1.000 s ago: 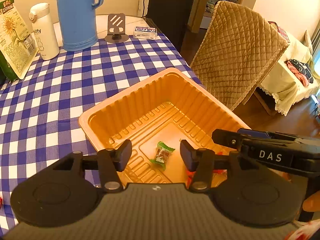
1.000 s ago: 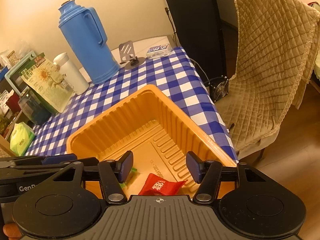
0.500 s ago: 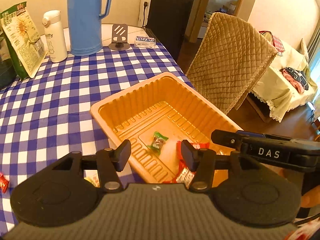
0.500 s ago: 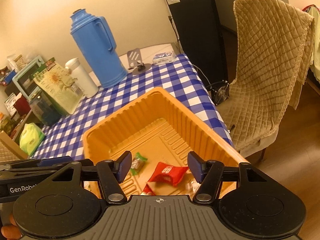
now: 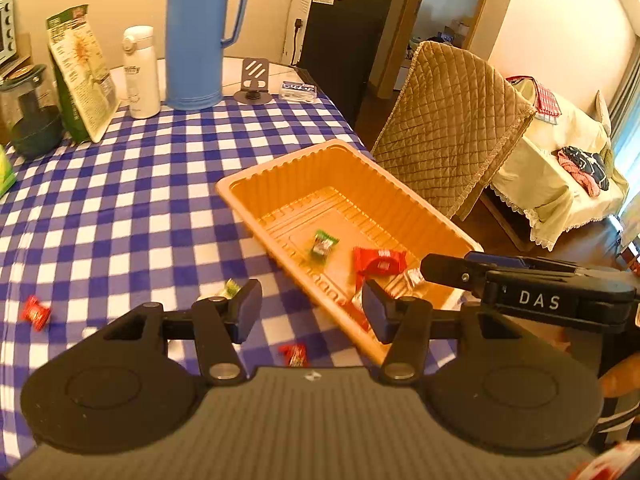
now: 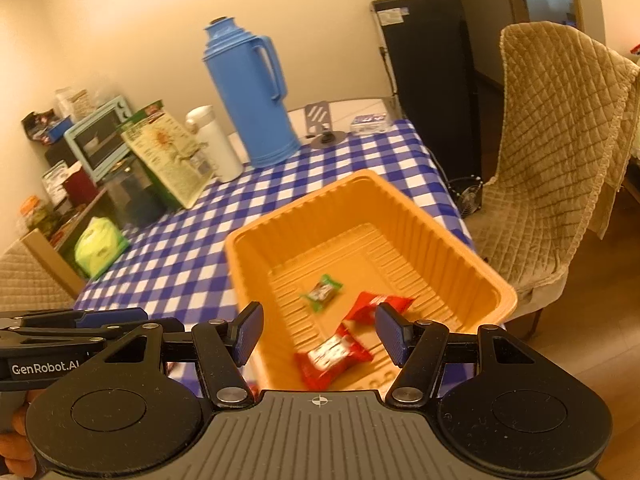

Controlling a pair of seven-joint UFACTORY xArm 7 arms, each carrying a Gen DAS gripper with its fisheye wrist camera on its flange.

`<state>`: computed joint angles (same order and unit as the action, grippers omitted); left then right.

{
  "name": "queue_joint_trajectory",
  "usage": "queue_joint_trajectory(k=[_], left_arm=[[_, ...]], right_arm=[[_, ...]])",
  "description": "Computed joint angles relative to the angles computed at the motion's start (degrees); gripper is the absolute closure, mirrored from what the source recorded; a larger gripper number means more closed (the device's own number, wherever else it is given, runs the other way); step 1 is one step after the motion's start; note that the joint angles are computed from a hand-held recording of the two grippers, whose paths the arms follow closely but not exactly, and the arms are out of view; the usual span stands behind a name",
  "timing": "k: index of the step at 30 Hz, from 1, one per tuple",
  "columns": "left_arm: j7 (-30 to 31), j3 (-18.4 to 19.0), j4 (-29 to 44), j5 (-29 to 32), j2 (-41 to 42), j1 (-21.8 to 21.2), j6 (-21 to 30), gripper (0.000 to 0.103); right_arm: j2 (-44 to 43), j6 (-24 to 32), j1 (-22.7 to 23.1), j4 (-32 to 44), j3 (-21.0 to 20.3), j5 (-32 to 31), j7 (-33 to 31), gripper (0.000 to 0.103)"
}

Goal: Organize snacks
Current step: 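Withdraw both grippers from the tray toward the remaining snacks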

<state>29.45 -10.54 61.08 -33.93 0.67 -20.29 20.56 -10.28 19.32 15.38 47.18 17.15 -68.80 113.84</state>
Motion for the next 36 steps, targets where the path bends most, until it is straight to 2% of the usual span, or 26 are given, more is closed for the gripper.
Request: queue_joint_trajectory(k=[8,16,25,36], left_arm=[[3.11,3.34,-9.06,-3.64,-8.78,-0.25,0.81,0.051],[0.78,7.16,-17.24,-1.14,-16.25,-0.36,0.86,0.051],[-3.29,10.14,-23.11,4.95,-20.74,1.20,0.46,0.051],[-3.98,12.75,-24.46,9.29,-19.76,3.76,-1.29,0.051]], right_arm=[[0.09,0.82,2.84,0.09,2.21,3.19,-2.68,0.041],[3.38,0.37,6.29,2.51,3.02,3.96,-4.27,0.041],[9.71,0.31,11.73,7.32,0.41,4.10,-6.36,0.041],[15.04,1.87,17.04,11.64,-3.47,6.23,-6.80,0.041]])
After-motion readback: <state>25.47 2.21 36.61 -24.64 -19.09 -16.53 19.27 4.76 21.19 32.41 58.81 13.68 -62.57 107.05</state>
